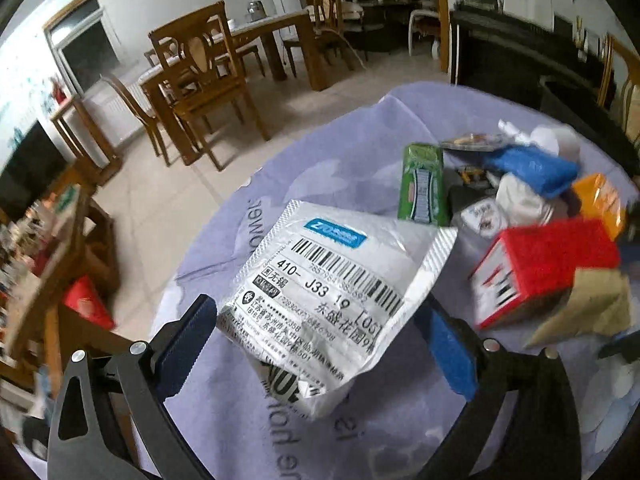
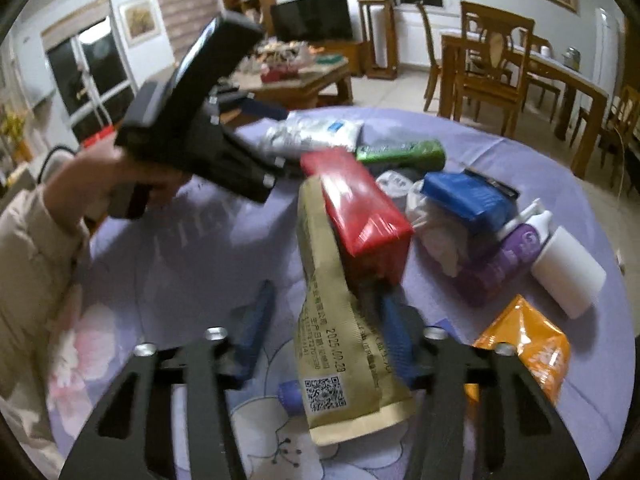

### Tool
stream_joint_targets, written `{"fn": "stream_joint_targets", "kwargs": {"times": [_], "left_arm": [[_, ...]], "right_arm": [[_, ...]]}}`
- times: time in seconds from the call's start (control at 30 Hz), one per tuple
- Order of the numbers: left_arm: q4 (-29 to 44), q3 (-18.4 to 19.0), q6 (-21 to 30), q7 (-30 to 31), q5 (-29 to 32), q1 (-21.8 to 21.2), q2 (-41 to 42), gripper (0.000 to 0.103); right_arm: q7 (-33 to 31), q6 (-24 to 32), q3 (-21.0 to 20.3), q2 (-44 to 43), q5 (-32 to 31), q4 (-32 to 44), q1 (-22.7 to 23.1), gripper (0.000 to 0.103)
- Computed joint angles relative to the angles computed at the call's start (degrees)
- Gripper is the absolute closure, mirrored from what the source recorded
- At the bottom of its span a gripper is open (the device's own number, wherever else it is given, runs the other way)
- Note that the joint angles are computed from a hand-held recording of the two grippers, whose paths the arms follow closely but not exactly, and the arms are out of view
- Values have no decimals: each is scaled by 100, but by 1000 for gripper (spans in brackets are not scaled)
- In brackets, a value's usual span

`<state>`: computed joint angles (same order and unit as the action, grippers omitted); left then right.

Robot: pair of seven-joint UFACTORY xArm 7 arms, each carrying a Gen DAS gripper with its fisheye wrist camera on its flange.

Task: Collect trash
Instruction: 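Grasp the white printed packet with the left tool while the right tool grasps the tan paper bag, then carry the white packet and tan bag over the black bin and release both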

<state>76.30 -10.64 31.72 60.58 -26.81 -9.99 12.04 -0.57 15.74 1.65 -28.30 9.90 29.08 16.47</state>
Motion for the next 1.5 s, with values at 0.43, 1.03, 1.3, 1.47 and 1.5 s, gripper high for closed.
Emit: {"fn": "stream_joint_targets", "kwargs": {"times": [0.43, 1.03, 1.3, 1.47, 1.5], "left_arm": [[-669, 67, 154, 45, -1348, 87, -659, 55], [-2164, 303, -205, -22, -2579, -1591, -2673, 55], [-1608, -218, -709, -404, -2728, -2507, -2036, 55], [-1194, -592, -983, -652, -2747, -2828, -1428, 55], [-1169, -661, -1037, -702, -2743, -2860, -1376, 55]], "right_arm": [[-323, 12, -371, -806, 452, -519, 280, 70], [-246, 1385, -1248, -5258, 248, -1906, -1496, 71], [-876, 1712, -2525, -5900, -80, -1836, -3485, 71], [-1590, 1844, -3534, -5531, -96, -1599, -4396, 71], [-1723, 1850, -3685, -5448, -79, -1576, -4513, 71]]}}
